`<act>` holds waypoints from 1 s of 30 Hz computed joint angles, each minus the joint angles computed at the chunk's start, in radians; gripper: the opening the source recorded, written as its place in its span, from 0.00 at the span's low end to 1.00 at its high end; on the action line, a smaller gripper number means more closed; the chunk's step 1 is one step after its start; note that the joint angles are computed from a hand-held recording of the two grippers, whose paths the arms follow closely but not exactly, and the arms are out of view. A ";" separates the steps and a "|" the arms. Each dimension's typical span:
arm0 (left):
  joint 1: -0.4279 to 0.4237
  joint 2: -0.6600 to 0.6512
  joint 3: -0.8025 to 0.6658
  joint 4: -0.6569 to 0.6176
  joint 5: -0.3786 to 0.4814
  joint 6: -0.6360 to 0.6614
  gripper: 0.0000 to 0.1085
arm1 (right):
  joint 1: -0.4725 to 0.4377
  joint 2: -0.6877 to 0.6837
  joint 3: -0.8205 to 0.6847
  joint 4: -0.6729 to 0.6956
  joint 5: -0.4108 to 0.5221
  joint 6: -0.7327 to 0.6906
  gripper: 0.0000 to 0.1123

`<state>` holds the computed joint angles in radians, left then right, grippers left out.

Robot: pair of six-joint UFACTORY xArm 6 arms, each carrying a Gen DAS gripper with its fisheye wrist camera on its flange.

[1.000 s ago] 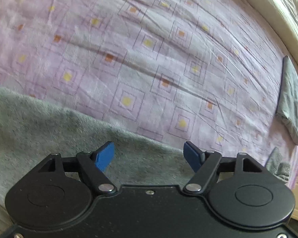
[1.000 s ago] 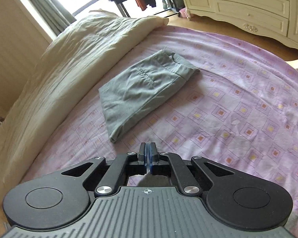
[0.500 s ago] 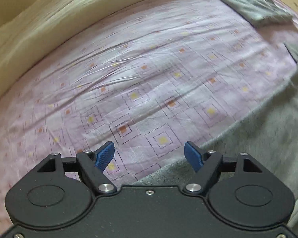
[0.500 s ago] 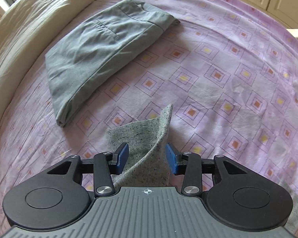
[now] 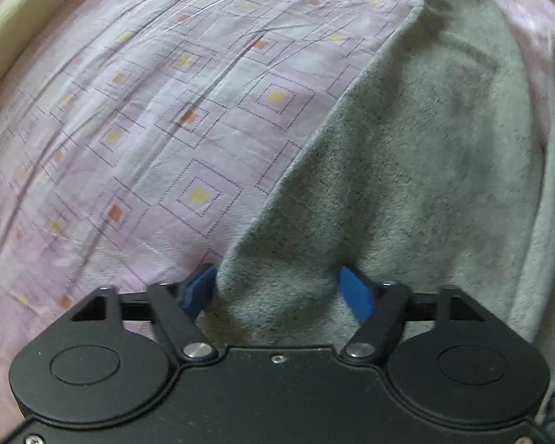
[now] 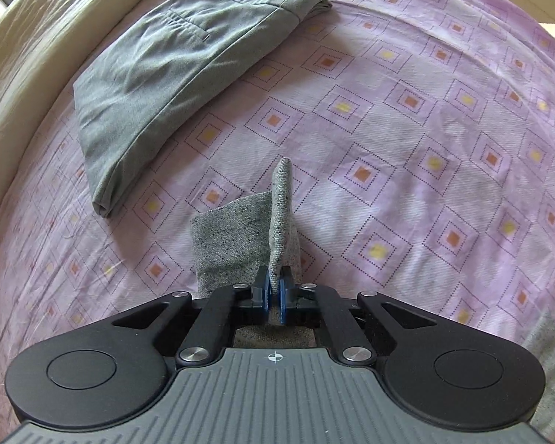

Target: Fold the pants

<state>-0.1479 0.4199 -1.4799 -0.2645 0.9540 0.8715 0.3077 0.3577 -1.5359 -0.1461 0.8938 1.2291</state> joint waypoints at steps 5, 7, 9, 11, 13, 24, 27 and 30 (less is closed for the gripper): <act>0.034 -0.054 0.051 -0.116 -0.010 -0.024 0.05 | -0.003 -0.046 0.041 -0.009 -0.056 0.010 0.05; 0.018 -0.126 0.143 -0.091 -0.119 -0.029 0.05 | -0.005 -0.062 0.053 -0.001 -0.088 0.003 0.05; 0.004 -0.176 0.184 -0.037 -0.214 -0.068 0.05 | -0.008 -0.070 0.054 0.002 -0.125 0.006 0.04; -0.009 -0.237 0.244 0.035 -0.331 -0.148 0.05 | -0.011 -0.096 0.079 0.014 -0.197 0.012 0.04; -0.002 -0.303 0.293 0.097 -0.438 -0.237 0.05 | -0.010 -0.137 0.117 -0.001 -0.282 0.039 0.04; -0.015 -0.765 0.777 0.334 -0.600 -0.239 0.05 | 0.018 -0.533 0.577 -0.120 -0.370 0.237 0.05; -0.055 -0.800 0.873 0.442 -0.576 -0.308 0.05 | 0.046 -0.508 0.628 0.001 -0.370 0.134 0.08; -0.077 -0.800 0.891 0.523 -0.546 -0.440 0.05 | 0.071 -0.411 0.609 0.062 -0.446 0.084 0.26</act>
<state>-0.2246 -0.3805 -0.5891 0.2590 0.4077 0.4318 0.3789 -0.0533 -0.9270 -0.0844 0.4478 1.3127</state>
